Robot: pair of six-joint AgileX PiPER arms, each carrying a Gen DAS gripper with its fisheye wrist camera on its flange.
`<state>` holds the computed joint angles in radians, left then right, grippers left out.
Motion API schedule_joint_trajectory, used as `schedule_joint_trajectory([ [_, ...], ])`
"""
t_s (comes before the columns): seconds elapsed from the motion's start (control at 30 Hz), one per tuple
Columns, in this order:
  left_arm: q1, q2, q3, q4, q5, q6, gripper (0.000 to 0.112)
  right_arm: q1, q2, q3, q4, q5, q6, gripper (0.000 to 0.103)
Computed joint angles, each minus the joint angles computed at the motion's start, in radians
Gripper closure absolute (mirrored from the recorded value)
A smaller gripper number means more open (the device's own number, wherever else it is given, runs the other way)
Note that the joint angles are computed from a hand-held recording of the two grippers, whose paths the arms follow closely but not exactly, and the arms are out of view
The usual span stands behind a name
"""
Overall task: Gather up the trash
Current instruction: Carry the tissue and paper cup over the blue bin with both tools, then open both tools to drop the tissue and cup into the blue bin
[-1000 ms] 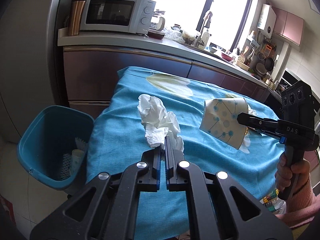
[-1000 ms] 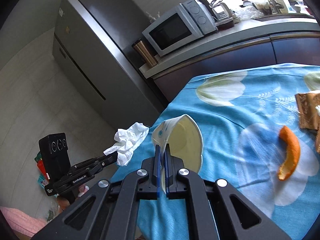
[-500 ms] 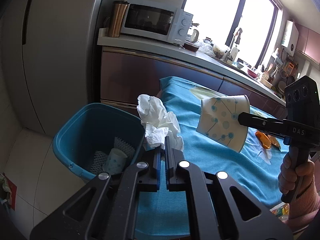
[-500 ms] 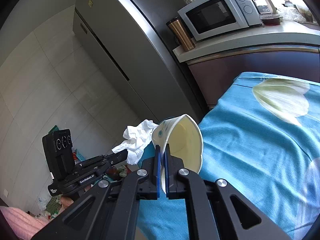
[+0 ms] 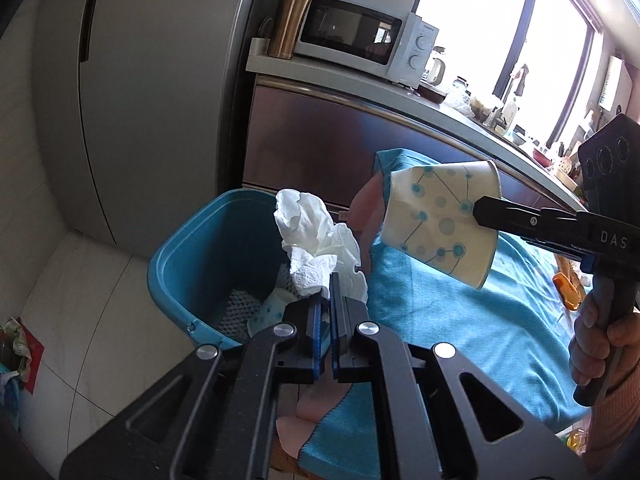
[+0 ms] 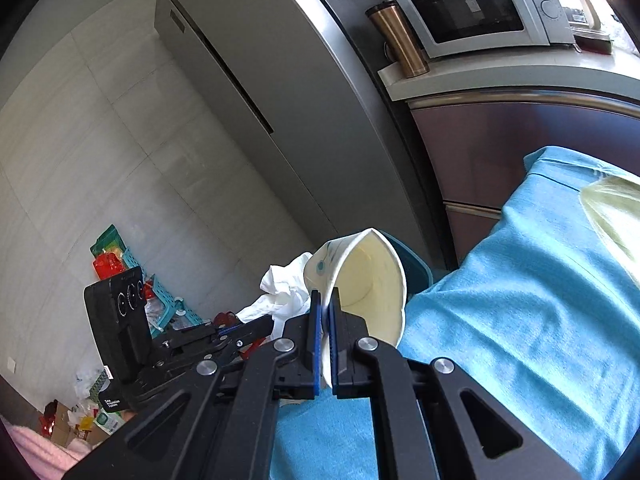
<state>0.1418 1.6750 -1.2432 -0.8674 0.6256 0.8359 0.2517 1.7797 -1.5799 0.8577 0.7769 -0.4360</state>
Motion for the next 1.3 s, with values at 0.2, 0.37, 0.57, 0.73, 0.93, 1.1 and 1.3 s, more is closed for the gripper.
schedule_joint_trajectory([
  [0.2,0.003,0.042,-0.021,0.036,-0.017,-0.039,0.108,0.042,0.103,-0.125,-0.074,0.027,0.074,0.100],
  [0.37,-0.004,0.095,-0.058,0.090,-0.038,-0.101,0.108,0.079,0.196,-0.242,-0.151,0.064,0.156,0.100],
  [0.57,-0.012,0.157,-0.097,0.152,-0.053,-0.181,0.108,0.118,0.297,-0.380,-0.242,0.124,0.244,0.100],
  [0.73,-0.010,0.214,-0.136,0.183,-0.055,-0.225,0.107,0.145,0.386,-0.504,-0.295,0.183,0.314,0.098],
  [0.93,-0.019,0.271,-0.160,0.203,-0.069,-0.260,0.103,0.169,0.419,-0.540,-0.341,0.204,0.368,0.093],
  [1.1,-0.021,0.270,-0.142,0.198,-0.085,-0.261,0.103,0.160,0.381,-0.457,-0.322,0.166,0.342,0.092],
  [1.3,-0.019,0.207,-0.068,0.116,-0.117,-0.168,0.096,0.126,0.265,-0.275,-0.260,0.083,0.254,0.089],
])
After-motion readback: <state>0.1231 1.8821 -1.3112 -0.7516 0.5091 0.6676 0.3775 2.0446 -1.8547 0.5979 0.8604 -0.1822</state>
